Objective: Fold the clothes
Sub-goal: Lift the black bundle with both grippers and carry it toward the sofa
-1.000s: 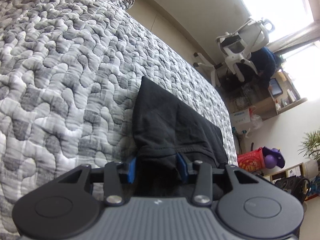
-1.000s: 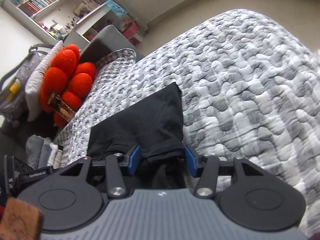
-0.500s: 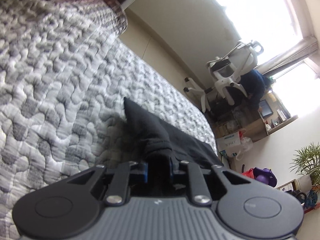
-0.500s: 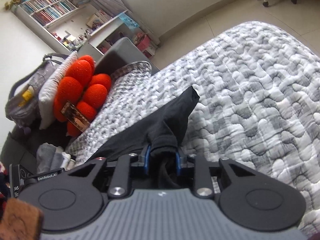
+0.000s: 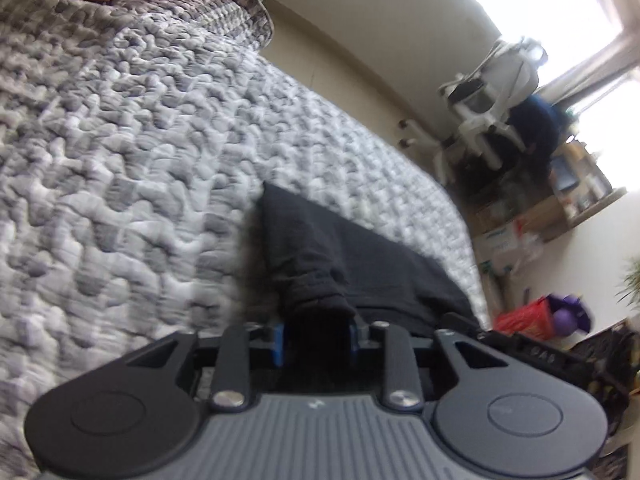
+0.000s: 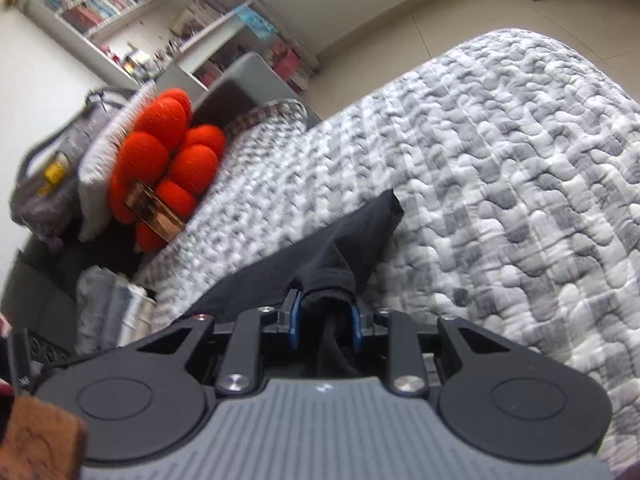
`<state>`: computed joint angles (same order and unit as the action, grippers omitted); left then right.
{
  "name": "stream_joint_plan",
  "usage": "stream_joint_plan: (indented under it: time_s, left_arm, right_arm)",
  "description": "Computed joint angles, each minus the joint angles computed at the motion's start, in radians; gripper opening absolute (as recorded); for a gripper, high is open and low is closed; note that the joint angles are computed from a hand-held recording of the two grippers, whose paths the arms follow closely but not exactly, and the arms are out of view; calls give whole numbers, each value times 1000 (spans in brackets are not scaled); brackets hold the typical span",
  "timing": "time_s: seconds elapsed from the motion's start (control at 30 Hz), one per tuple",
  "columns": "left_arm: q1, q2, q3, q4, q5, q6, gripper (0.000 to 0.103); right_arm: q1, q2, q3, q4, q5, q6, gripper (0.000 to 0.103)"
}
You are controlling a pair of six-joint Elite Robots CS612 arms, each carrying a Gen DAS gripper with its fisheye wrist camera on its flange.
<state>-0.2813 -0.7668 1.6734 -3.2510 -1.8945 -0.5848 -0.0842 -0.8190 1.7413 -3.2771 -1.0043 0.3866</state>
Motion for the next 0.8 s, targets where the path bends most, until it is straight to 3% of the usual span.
stream_joint_plan:
  time_s: [0.1,0.17,0.23,0.33,0.47,0.63,0.8]
  left_arm:
    - [-2,-1,-5,25,35,31,47]
    - [2,5,-15,39,27,26,48]
    - [5,17,-25,20,5,-5,48]
    - [8,35,-35,-34,-13,-54,47]
    - [8,78,-45,-174,-11,-141,43]
    - [-12,94,-35,-249,39,-117,19]
    - [-28,80,-15,-285,80,-85,13]
  right_arm:
    - [8,-7,1,44,-43,-47,39]
    - [12,-10,3,45,-72,-62,48]
    - [13,-8,4,37,-84,-57,49]
    - [11,8,-3,18,-79,-30,49]
    - [14,44,-11,-97,-76,-5,50]
    - [30,66,-12,-181,-114,-42,34]
    - [35,72,-7,-231,-126,-37,28]
